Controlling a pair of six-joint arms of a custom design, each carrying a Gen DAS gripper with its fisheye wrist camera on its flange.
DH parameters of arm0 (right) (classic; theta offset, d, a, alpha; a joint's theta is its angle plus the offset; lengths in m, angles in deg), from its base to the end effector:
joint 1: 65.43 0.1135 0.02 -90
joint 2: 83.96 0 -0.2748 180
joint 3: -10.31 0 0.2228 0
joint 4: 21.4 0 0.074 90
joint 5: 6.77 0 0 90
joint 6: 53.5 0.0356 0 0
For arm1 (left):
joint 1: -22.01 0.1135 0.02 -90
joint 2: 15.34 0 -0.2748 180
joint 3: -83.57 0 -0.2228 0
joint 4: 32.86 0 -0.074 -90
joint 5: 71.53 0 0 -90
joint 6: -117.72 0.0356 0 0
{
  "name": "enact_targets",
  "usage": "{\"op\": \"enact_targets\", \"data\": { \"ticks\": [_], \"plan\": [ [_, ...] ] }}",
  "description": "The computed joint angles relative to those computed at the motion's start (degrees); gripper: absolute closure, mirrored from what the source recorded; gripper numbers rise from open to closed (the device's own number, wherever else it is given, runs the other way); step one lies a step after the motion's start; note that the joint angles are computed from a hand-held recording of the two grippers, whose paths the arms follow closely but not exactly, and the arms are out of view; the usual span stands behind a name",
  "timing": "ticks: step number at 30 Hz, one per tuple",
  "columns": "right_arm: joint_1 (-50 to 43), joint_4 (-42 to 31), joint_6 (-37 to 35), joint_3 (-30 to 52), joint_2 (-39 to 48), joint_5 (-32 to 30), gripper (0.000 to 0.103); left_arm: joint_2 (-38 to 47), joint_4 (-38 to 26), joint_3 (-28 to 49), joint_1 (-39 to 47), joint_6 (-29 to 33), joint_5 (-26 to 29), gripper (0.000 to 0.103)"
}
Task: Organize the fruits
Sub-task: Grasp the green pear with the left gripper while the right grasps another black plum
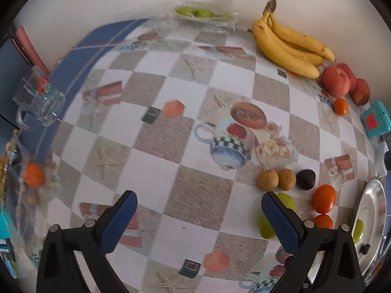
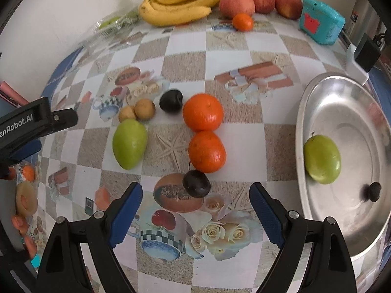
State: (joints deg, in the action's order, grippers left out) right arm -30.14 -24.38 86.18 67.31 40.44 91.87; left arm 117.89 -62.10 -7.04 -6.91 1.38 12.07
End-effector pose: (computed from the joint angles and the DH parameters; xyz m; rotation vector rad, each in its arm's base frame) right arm 0.2460 0.1675 0.0317 0.3847 2.7570 0.1700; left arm 0.3527 -0.1903 0.0548 0.0402 2.8280 -0.0550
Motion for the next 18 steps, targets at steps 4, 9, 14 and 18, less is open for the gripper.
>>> {"op": "enact_targets", "data": {
  "ticks": [4, 9, 14, 18],
  "plan": [
    [-0.7, 0.5, -0.3, 0.7, 2.3, -0.9, 0.014, 0.6, 0.2, 0.8, -0.7, -0.3, 2.4, 0.0],
    [-1.0, 1.4, -0.3, 0.3, 2.4, 0.5, 0.014, 1.1, 1.6, 1.0, -1.2, -0.7, 7.3, 0.0],
    [-0.7, 1.2, -0.6, 0.2, 2.3, 2.0, 0.018, 3.5, 0.4, 3.6, -3.0, -0.2, 8.6, 0.007],
    [-0.5, 1.4, -1.5, -0.3, 1.8, 2.8, 0.034, 5.5, -0.9, 5.8, -4.4, 0.4, 9.4, 0.019]
  ]
}}
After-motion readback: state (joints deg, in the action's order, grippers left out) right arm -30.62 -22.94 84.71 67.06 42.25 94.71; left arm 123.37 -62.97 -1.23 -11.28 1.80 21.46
